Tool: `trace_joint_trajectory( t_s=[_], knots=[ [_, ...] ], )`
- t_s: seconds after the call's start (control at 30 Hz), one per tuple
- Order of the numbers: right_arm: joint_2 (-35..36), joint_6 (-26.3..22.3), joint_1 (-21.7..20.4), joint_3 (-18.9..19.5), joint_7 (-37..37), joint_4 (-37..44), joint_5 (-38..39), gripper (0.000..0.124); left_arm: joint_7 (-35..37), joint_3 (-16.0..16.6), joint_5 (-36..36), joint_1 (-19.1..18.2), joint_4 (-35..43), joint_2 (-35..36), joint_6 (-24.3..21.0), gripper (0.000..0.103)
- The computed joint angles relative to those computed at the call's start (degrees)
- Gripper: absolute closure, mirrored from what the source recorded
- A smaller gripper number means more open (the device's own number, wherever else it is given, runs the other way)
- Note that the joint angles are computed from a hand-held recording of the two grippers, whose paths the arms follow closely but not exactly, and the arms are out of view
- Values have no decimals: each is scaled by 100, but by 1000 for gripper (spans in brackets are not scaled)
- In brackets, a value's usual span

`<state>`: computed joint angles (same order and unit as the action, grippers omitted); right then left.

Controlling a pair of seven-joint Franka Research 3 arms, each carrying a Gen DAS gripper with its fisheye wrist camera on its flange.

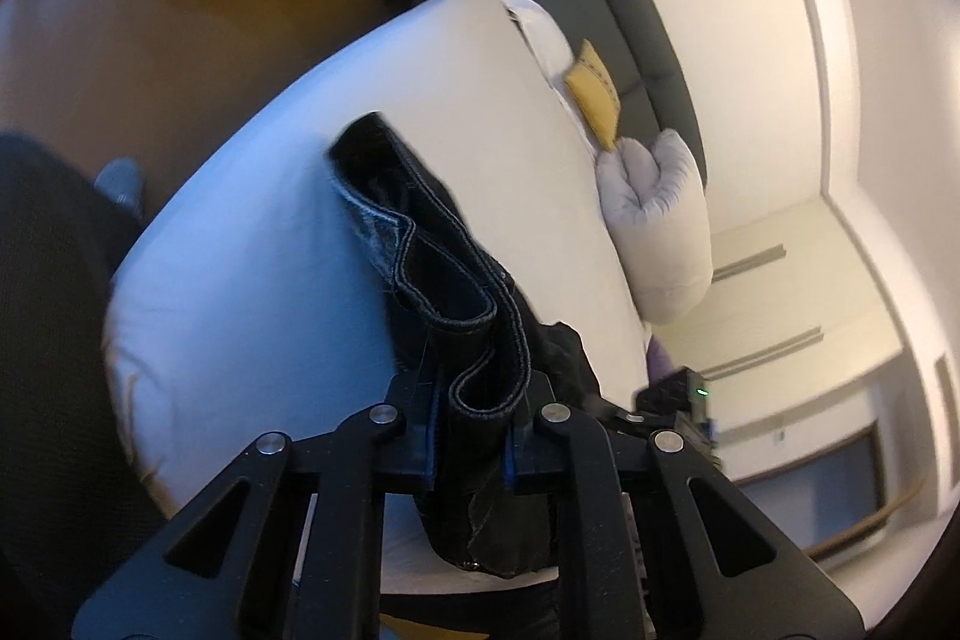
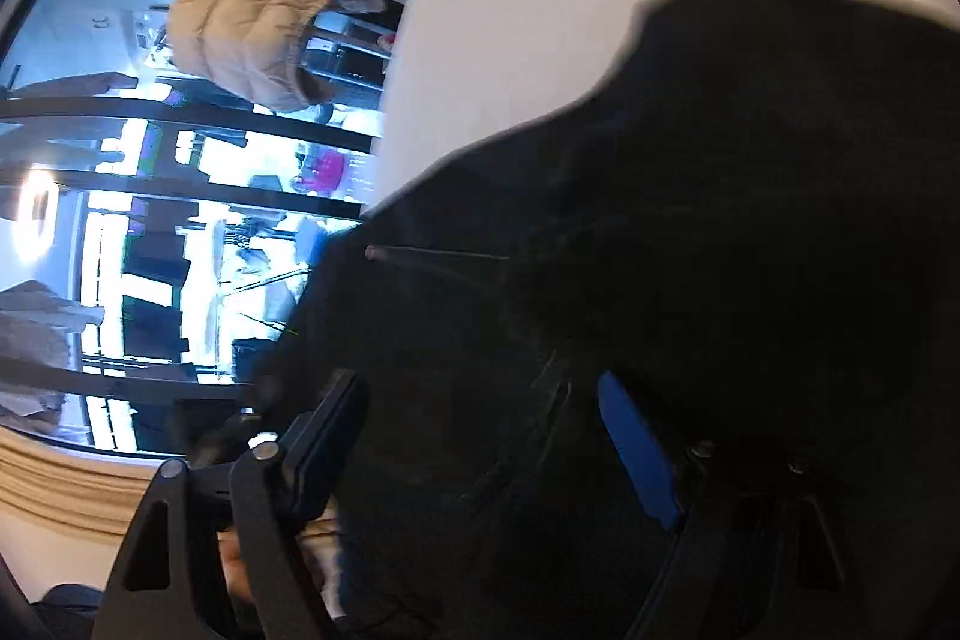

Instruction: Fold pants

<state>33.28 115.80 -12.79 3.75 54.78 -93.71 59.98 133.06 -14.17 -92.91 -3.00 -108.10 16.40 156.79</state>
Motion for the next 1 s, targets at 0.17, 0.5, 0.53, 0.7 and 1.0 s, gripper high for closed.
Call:
trace_joint_trajectory(
  t_s=[0.17, 0.5, 0.53, 0.7, 1.0],
  knots=[
    [-200, 392, 203, 9, -364, -201, -82, 21, -123, -103, 698, -167, 254, 19, 233, 91],
    [-285, -724, -637, 3, -200, -56, 1127, 36, -833, -538, 2936, -584, 1100, 362, 406, 91],
    [-302, -858, -705, -19, -218, -47, 1216, 36, -967, -567, 3297, -683, 1256, 474, 367, 91],
    [-308, -1309, -904, -144, -250, 148, 1375, 26, -1789, -494, 5175, -1329, 2137, 1181, -114, 91],
    [-593, -877, -578, -426, -379, -42, 445, 27, -2702, -226, 7705, -2174, 3343, 2093, -833, 91]
  ],
)
